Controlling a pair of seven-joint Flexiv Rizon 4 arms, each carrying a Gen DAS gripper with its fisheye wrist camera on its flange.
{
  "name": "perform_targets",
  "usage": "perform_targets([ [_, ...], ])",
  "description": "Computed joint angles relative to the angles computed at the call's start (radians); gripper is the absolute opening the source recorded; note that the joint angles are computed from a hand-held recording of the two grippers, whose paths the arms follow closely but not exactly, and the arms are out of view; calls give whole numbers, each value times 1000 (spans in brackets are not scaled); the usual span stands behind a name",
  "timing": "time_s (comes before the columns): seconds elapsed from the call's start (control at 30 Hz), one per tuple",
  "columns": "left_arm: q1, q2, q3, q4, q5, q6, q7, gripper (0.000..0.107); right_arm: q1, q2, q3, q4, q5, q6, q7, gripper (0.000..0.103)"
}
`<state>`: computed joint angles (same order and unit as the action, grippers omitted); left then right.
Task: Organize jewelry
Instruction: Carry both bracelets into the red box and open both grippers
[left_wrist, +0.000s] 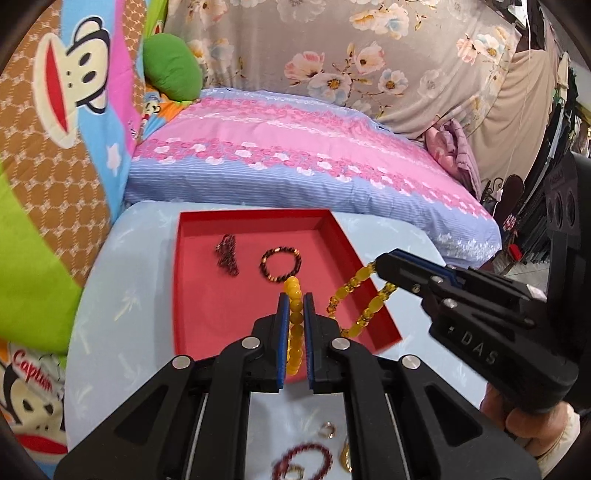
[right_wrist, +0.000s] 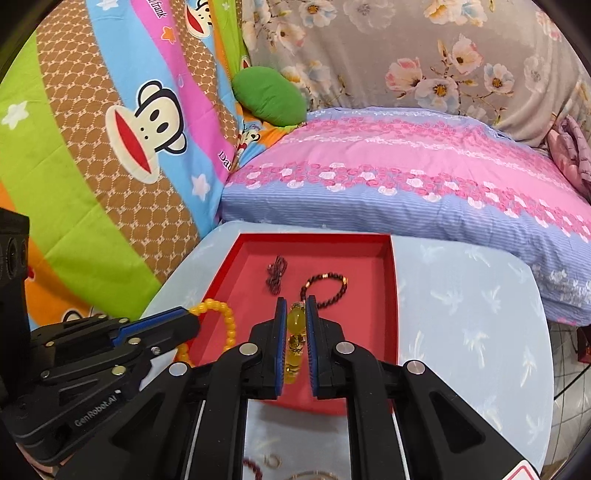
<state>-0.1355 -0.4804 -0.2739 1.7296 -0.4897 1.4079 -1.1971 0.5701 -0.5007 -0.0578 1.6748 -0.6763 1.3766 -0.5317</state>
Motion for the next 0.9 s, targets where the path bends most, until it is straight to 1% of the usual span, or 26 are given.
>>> perform_targets([
  [0.03, 3, -26, -4, -34, -2, -17, 2, 7, -17, -25, 24, -36, 23, -15, -28, 10],
  [0.13, -5, -100, 12, -130, 5, -83, -13, 7, -40, -89, 58, -120, 80, -44, -87, 10],
  [0.17, 0, -125, 8, -159, 1, -104, -10, 7, -48, -112, 72, -148, 103, -51, -108, 10],
  [0.3, -40, -210, 84, -263, 52, -185, -84, 7, -75, -192, 117, -236, 202, -98, -184, 10],
  [0.37, -48, -243, 108, -299, 77, -220, -116, 7, -80, -218, 127, -260, 240, -125, -210, 10],
  [0.4, -54, -260, 125, -318, 91, -242, -137, 7, -81, -228, 127, -266, 255, -137, -220, 10],
  [0.5, -52, -287, 142, -342, 123, -266, -168, 7, -73, -247, 113, -272, 279, -170, -234, 10],
  [0.57, -56, -294, 157, -349, 148, -269, -187, 7, -63, -254, 92, -271, 277, -185, -233, 10],
  [0.7, -87, -307, 222, -379, 225, -292, -255, 8, -45, -262, 61, -270, 257, -205, -227, 10],
  [0.8, -93, -310, 234, -387, 266, -295, -281, 8, -45, -267, 57, -274, 252, -213, -226, 10],
  [0.83, -103, -310, 249, -392, 287, -296, -296, 9, -44, -268, 56, -274, 251, -213, -223, 10],
  [0.87, -107, -309, 254, -394, 301, -295, -304, 13, -38, -265, 44, -267, 244, -204, -210, 11],
  [0.9, -112, -307, 259, -393, 316, -289, -311, 18, -32, -262, 35, -259, 238, -197, -199, 15],
])
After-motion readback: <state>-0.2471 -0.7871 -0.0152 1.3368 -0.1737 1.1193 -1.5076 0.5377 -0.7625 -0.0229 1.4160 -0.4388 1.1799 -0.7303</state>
